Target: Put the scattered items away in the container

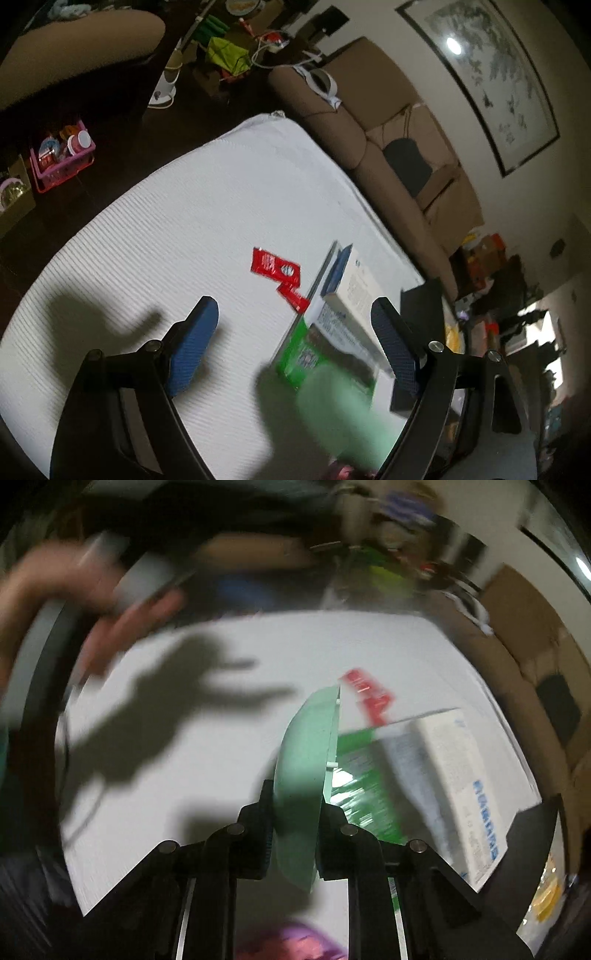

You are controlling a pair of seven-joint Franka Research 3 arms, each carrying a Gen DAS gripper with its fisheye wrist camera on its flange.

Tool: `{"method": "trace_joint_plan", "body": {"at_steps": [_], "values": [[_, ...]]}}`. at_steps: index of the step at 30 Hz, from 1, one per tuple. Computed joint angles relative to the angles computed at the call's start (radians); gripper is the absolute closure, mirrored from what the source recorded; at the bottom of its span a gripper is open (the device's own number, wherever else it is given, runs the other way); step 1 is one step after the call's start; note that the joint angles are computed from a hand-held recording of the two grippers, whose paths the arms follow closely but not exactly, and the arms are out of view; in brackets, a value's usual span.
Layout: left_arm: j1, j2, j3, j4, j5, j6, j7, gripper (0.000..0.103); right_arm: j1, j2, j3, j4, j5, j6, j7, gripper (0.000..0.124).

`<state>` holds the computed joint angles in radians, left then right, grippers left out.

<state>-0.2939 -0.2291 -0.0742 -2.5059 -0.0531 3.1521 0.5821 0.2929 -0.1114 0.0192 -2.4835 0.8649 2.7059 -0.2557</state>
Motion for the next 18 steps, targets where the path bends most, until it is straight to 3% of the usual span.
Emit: {"method": "trace_joint_plan", "body": {"at_steps": [3, 8, 15, 18], "values": [[-0.075, 0.002, 0.053, 0.016, -0.047, -0.09, 0.09, 0.019, 0.009, -0.023, -0.001, -0.084, 0.022, 0.027, -0.046, 0.093], [-0.068, 0.031, 0.024, 0.056, -0.09, -0.277, 0.228, 0.02, -0.065, -0.008, -0.055, -0.033, -0.029, -0.214, 0.139, 0.072], [0.015, 0.018, -0.045, 0.041, -0.11, -0.262, 0.218, 0.019, -0.194, 0.108, -0.089, 0.177, -0.061, -0.528, 0.399, 0.067], [0.043, 0.023, -0.072, 0.056, -0.067, -0.248, 0.184, 0.019, -0.214, 0.107, -0.073, 0.215, -0.029, -0.525, 0.446, 0.067]]}}
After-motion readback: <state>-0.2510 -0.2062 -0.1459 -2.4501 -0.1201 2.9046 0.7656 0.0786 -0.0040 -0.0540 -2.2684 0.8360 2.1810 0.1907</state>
